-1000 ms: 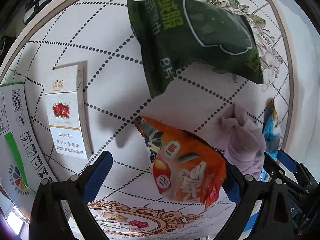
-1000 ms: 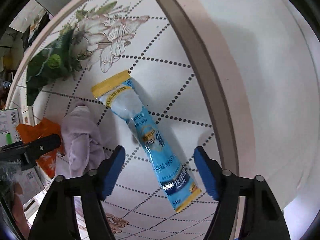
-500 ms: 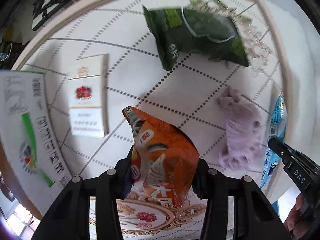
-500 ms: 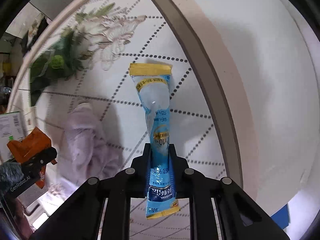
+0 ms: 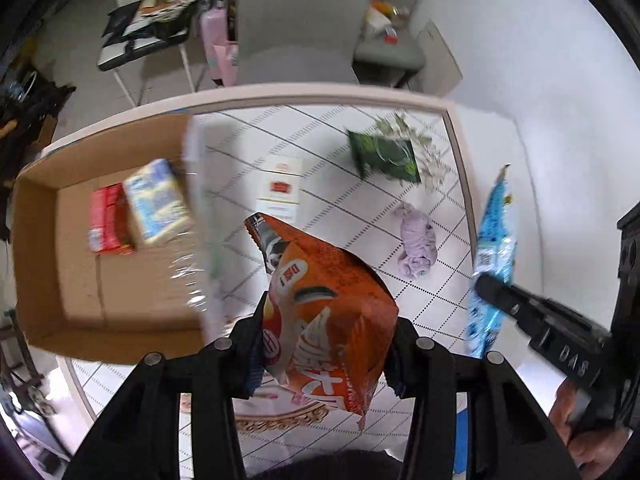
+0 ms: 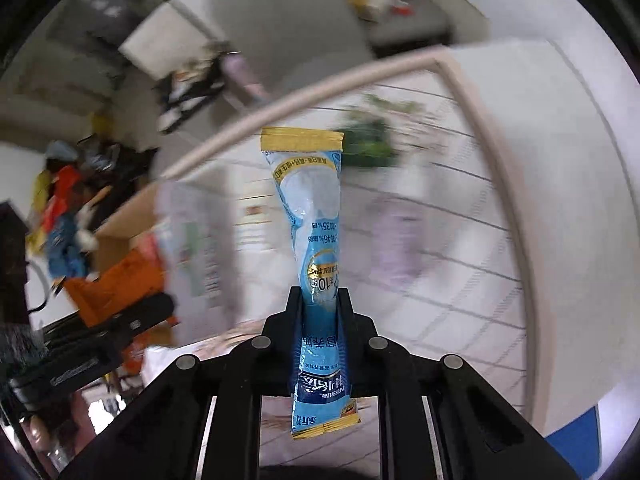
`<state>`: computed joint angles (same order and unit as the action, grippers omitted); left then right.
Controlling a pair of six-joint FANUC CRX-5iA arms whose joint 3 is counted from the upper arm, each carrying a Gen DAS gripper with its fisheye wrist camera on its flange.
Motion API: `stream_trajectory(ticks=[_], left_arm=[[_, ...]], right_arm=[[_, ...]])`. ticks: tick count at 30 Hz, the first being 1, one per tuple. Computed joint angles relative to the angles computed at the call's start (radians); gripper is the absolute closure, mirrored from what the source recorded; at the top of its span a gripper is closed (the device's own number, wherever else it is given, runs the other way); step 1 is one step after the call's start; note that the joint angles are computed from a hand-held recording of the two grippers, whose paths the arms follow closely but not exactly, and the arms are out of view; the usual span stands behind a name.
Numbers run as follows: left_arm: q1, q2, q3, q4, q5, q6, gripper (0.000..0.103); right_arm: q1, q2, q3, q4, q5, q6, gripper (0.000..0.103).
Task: Organize soft objects
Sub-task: 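Lower both items into the box and open both tools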
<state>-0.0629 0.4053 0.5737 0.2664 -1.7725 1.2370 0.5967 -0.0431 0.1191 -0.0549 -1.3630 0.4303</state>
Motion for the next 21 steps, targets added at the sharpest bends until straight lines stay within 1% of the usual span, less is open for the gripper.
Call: stream_trajectory(ticks=[2, 4, 6, 9, 12, 14, 16, 17, 19, 21], left_arm=[[0.065, -0.01, 0.014, 0.009, -0.012, -0.022, 0.06], [0.116, 0.0, 0.036, 0.006, -0.011, -0.04, 0.06], [0.164, 0.009, 0.067, 0.002, -0.027, -0.057, 0.06], [0.24, 0.037, 0.123, -0.023, -0.036, -0.084, 0.06], [0.283, 0.091, 0.203, -0.061, -0.049, -0.096, 0.06], [0.305, 0.133, 0.254, -0.09, -0.058, -0.1, 0.06], [0.32, 0.199, 0.328, -0.12, -0.079, -0.094, 0.06], [0.324, 0.222, 0.353, -0.127, -0.088, -0.092, 0.06], [0.328, 0.302, 0.445, -0.15, -0.126, -0.086, 0.06], [0.327, 0.367, 0.519, -0.159, -0.162, -0.08, 0.06]], right_arm=[[0.049, 0.046, 0.076, -0.006, 0.005, 0.001, 0.087], [0.087, 0.117, 0.176, -0.014, 0.0, 0.013, 0.087], [0.12, 0.2, 0.274, -0.026, 0.002, 0.019, 0.087], [0.15, 0.32, 0.419, -0.047, -0.019, 0.024, 0.087], [0.16, 0.446, 0.561, -0.07, -0.044, 0.03, 0.087], [0.165, 0.533, 0.666, -0.08, -0.082, 0.033, 0.087], [0.164, 0.649, 0.808, -0.095, -0.142, 0.032, 0.087], [0.162, 0.677, 0.837, -0.097, -0.16, 0.039, 0.087], [0.157, 0.782, 0.973, -0.1, -0.23, 0.046, 0.087], [0.154, 0.913, 1.165, -0.1, -0.335, 0.04, 0.087]])
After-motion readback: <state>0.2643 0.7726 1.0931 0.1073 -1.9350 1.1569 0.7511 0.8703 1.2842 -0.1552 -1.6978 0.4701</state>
